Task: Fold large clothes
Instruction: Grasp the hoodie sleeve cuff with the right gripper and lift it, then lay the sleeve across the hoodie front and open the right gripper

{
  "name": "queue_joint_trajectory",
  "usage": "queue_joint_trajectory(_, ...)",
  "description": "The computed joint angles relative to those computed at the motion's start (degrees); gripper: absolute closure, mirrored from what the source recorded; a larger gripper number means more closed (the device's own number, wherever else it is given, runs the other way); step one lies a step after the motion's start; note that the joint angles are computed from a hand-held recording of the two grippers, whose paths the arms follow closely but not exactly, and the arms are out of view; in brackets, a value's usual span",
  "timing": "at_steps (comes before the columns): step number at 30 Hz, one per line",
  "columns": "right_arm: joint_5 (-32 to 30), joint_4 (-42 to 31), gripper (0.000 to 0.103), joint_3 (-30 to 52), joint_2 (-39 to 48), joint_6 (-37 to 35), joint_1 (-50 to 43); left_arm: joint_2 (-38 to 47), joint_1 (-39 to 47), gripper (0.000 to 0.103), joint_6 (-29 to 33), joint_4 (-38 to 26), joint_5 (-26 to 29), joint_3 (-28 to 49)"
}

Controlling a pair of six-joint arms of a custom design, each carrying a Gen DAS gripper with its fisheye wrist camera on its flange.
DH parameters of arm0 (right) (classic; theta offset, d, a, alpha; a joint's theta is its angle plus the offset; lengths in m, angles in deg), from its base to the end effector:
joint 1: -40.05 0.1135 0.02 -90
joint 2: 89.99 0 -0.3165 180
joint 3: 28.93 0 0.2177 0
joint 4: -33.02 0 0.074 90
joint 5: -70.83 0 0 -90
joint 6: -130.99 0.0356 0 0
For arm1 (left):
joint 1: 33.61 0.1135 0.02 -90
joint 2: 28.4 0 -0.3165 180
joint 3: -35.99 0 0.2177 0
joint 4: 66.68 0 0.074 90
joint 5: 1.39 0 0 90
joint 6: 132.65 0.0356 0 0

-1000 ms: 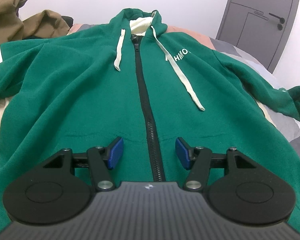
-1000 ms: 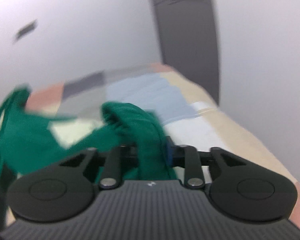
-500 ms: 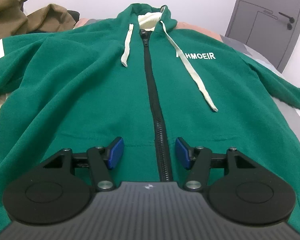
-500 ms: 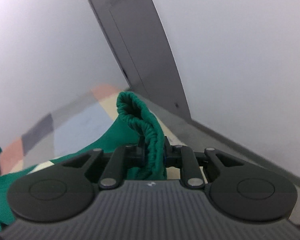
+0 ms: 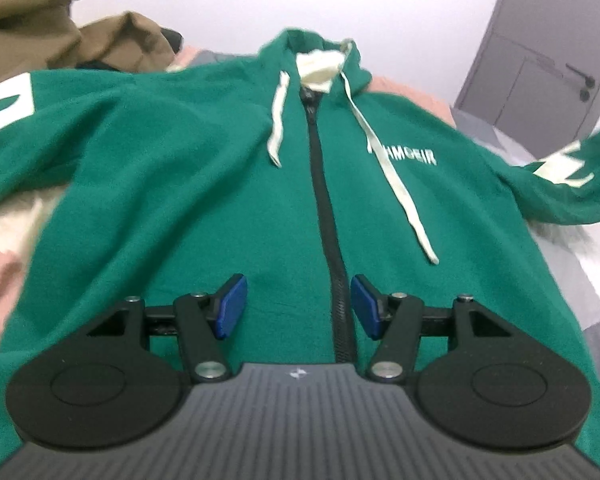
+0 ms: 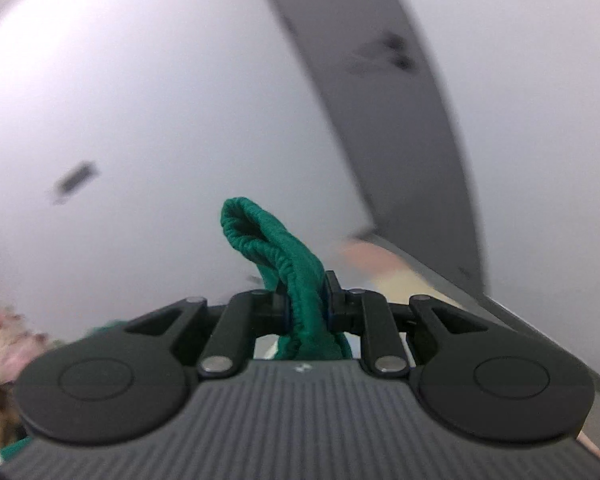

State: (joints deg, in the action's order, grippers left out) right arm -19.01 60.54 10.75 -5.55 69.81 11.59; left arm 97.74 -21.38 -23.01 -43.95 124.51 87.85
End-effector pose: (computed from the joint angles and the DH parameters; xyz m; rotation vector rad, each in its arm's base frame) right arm 0.2185 -0.1186 0.2427 0.8988 1.6418 0.0017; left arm 0.3265 0.0494 0.0790 0.4066 2.2711 -0.4947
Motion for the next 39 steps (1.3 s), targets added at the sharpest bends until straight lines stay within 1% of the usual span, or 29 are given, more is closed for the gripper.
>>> queue_joint_trajectory(2,4.8,-8.7,0.085,5.1,-6.9,-0.5,8.9,-1.4,2.4,0.040,0.7,-3.3,2.9,0.9)
queue_joint_trajectory(4,11.5,-15.0,0.084,10.6,-10.2,-2.4,19.5,-2.8,4.9,0.040,1.5,-6.7,5.7,2.1)
queue_joint_trajectory(6,18.2,-17.9,0.084,15.3,-10.3,-4.6,29.8,-3.9,7.5,0.040,1.9,-8.5,8.2,3.0)
queue_joint_trajectory(7,21.9,-19.2,0.084,18.0,-9.4,-5.5,35.6,-4.4,8.7,0.040,2.5,-10.2,9.6,3.8)
queue_joint_trajectory(8,24.2,-19.9,0.084,20.5,-7.9,-5.8,39.8,-4.8,10.1,0.040,3.4,-12.5,11.3,4.8)
queue_joint_trajectory(9,25.3,-20.5,0.084,23.1,-5.7,-5.7,42.7,-5.2,11.1,0.040,4.2,-14.2,12.6,5.6)
queue_joint_trajectory(10,27.1,-21.7,0.084,25.2,-4.1,-5.4,46.9,-5.8,12.4,0.040,4.6,-14.6,14.0,5.8)
queue_joint_trajectory(11,27.7,-22.1,0.084,27.3,-1.5,-5.3,49.4,-6.3,13.7,0.040,5.1,-15.3,15.6,6.0)
queue_joint_trajectory(13,30.0,-22.8,0.083,30.6,3.1,-5.1,55.7,-6.6,16.2,0.040,6.3,-20.3,19.4,8.7)
queue_joint_trajectory(15,31.7,-22.9,0.083,33.0,8.4,-4.5,61.1,-6.4,18.4,0.040,7.1,-23.9,22.5,11.0)
queue_joint_trajectory(16,32.8,-24.5,0.083,35.3,11.1,-3.8,63.8,-6.4,19.2,0.040,7.5,-24.3,23.3,11.5)
queue_joint_trajectory(17,33.7,-25.0,0.083,35.7,12.8,-3.0,66.2,-6.5,20.1,0.040,7.8,-23.8,23.7,11.6)
queue_joint_trajectory(20,32.8,-24.4,0.082,39.0,21.5,-0.9,69.8,-6.2,22.1,0.040,8.9,-24.0,25.2,12.8)
queue_joint_trajectory(22,33.5,-24.3,0.082,41.6,27.4,1.3,72.7,-5.2,23.3,0.040,8.7,-26.3,26.7,15.1)
queue_joint_trajectory(24,32.2,-24.8,0.082,42.9,31.8,3.6,74.0,-4.2,24.2,0.040,8.2,-28.4,27.8,17.2)
queue_joint_trajectory(27,30.8,-27.5,0.082,46.7,37.7,5.8,74.0,-2.5,25.0,0.040,7.0,-30.5,28.7,20.2)
queue_joint_trajectory(28,30.6,-28.8,0.082,50.7,41.3,5.9,74.2,-2.0,25.0,0.040,6.5,-30.9,28.5,20.9)
queue_joint_trajectory(31,27.4,-31.7,0.080,55.5,46.7,8.4,73.0,-0.9,25.0,0.040,6.6,-32.9,28.4,22.6)
queue_joint_trajectory(34,23.3,-32.1,0.070,57.2,49.5,10.9,72.1,-0.3,24.5,0.040,7.3,-33.5,28.3,23.4)
queue_joint_trajectory(35,22.5,-32.2,0.059,57.9,50.5,11.4,72.1,-0.1,24.2,0.040,7.4,-33.1,28.1,23.4)
queue_joint_trajectory(36,21.5,-31.8,0.045,57.7,50.7,11.5,72.0,-0.1,23.9,0.040,7.6,-33.0,27.8,23.3)
queue_joint_trajectory(38,19.3,-30.8,0.030,57.1,50.9,11.5,72.2,-0.2,23.3,0.040,8.2,-32.8,27.0,22.7)
queue_joint_trajectory(39,17.9,-30.3,0.029,56.1,50.2,11.2,72.2,-0.3,23.1,0.040,8.7,-32.8,26.6,22.4)
